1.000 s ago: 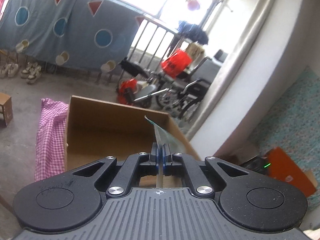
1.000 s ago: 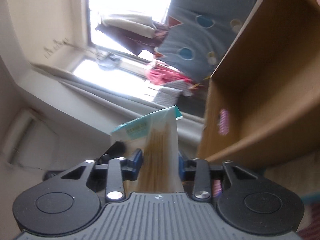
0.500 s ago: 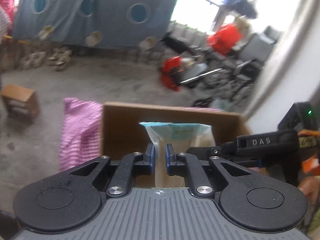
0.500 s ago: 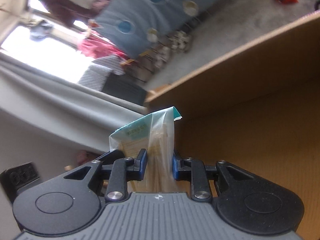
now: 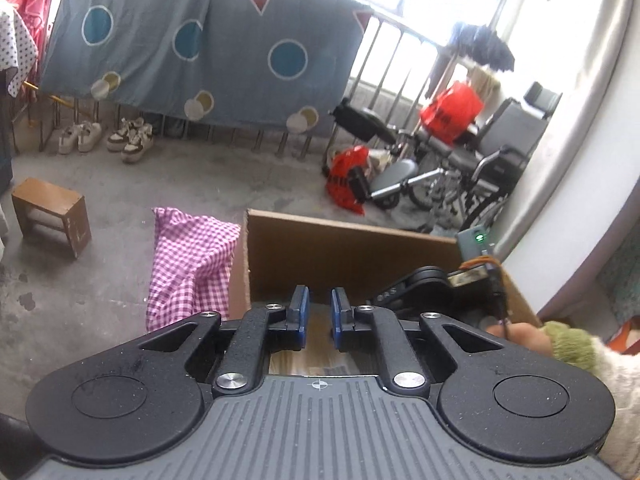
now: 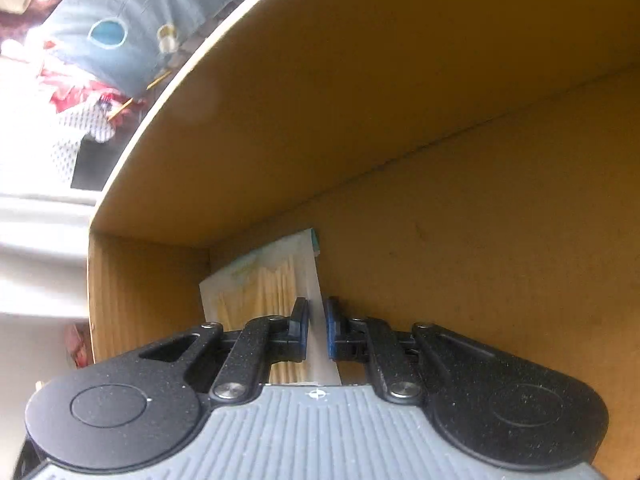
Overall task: Organize soft objects
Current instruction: 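Lower the bag into the box and open the right gripper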
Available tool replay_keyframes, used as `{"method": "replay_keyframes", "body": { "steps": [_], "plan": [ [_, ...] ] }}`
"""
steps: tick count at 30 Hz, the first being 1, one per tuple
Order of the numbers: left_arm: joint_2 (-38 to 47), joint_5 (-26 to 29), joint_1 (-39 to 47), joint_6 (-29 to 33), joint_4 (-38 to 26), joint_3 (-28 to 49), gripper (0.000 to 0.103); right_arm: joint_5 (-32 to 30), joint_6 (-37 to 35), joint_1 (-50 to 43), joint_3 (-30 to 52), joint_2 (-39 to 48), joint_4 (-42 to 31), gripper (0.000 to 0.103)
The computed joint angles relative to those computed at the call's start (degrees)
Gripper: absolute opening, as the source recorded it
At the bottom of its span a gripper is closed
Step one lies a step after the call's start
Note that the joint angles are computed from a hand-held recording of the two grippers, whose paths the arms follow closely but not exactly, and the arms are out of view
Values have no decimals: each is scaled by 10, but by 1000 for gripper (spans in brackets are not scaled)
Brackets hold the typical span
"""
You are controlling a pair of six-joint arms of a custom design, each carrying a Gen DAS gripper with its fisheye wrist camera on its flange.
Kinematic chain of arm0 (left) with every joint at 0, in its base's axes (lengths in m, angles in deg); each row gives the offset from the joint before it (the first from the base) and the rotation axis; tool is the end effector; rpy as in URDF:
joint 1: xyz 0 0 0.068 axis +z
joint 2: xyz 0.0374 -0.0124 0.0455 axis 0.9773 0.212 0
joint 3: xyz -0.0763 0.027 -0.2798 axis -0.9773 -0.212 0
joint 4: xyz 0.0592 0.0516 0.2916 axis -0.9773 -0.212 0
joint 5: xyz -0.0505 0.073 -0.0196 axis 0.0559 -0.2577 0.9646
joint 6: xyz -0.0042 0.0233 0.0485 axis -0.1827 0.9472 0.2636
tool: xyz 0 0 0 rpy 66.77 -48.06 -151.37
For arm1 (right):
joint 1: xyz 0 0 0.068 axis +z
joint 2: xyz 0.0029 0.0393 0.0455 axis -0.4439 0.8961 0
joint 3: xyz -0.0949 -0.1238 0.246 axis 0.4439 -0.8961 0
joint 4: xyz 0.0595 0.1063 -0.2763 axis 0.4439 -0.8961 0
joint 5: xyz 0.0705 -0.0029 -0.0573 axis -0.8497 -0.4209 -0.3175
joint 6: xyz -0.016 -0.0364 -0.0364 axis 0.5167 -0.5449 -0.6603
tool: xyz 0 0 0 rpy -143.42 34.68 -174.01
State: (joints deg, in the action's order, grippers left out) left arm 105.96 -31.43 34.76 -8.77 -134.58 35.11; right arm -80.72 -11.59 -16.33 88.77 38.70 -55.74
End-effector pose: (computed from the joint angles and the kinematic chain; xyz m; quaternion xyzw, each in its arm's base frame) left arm 0.0896 -0.0572 0.2950 -0.1603 0.8653 -0.1087 0.4623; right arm 0.3548 0.0835 0.1922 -0.0116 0.9486 0.3128 0.0460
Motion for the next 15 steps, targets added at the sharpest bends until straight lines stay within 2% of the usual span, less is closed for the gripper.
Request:
{"method": "replay_keyframes", "body": {
  "steps": [5,7,9,12,13,15],
  "plan": [
    [-6,-62,-69,-49,-36,5,13,9,87,24,-44,-27,74,10],
    [-4,-72,-82,-62,-40,4,20,9,105,19,-78,-50,98,10],
    [2,-111,-125,-103,-67,7,31,21,129,25,-99,-69,123,10],
    [16,-164,-195,-184,-120,16,38,-1,113,19,-97,-61,112,13],
    [22,-180,-221,-218,-142,20,41,-7,105,18,-96,-61,100,17],
    [45,-219,-282,-310,-205,33,56,-10,89,17,-88,-59,80,21]
  ]
}}
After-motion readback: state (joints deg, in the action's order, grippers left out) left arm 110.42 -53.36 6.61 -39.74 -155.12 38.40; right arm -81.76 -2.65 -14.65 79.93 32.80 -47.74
